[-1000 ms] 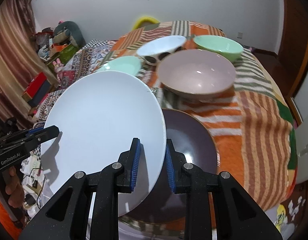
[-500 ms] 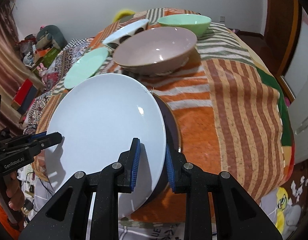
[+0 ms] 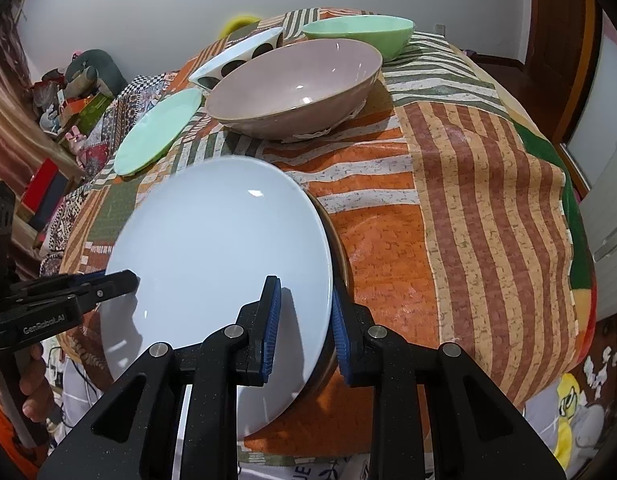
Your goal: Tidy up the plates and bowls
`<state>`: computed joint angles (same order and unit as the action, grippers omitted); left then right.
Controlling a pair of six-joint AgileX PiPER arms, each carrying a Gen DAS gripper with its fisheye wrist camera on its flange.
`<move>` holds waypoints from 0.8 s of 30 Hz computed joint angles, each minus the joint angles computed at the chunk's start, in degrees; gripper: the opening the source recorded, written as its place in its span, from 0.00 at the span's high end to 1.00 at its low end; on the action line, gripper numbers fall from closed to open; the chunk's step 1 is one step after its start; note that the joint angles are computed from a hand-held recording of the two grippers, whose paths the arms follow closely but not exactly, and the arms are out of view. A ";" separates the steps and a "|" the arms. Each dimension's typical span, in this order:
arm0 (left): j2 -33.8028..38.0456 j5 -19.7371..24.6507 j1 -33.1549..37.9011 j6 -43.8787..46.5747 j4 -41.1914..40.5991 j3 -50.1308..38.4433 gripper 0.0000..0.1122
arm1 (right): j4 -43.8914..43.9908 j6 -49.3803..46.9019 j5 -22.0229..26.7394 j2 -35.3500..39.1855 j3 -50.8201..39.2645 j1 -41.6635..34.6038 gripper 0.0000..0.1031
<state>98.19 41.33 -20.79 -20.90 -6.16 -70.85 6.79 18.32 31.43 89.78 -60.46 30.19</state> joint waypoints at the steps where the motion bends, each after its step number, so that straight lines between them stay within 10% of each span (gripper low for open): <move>1: 0.14 -0.11 -0.23 -0.45 0.72 -0.16 0.75 | 0.64 -0.64 -0.03 -0.03 0.08 -0.32 0.78; 13: 2.09 0.17 -1.18 -1.24 2.60 -2.19 0.74 | -19.03 14.88 2.45 1.37 -1.89 5.06 0.75; 24: -2.46 0.38 -1.17 -4.88 8.12 -0.25 0.74 | -16.68 11.67 4.21 -0.79 -2.19 3.23 0.72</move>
<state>95.72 41.72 -21.96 -25.78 1.96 -71.10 -9.89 29.99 35.64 88.99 -62.65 33.42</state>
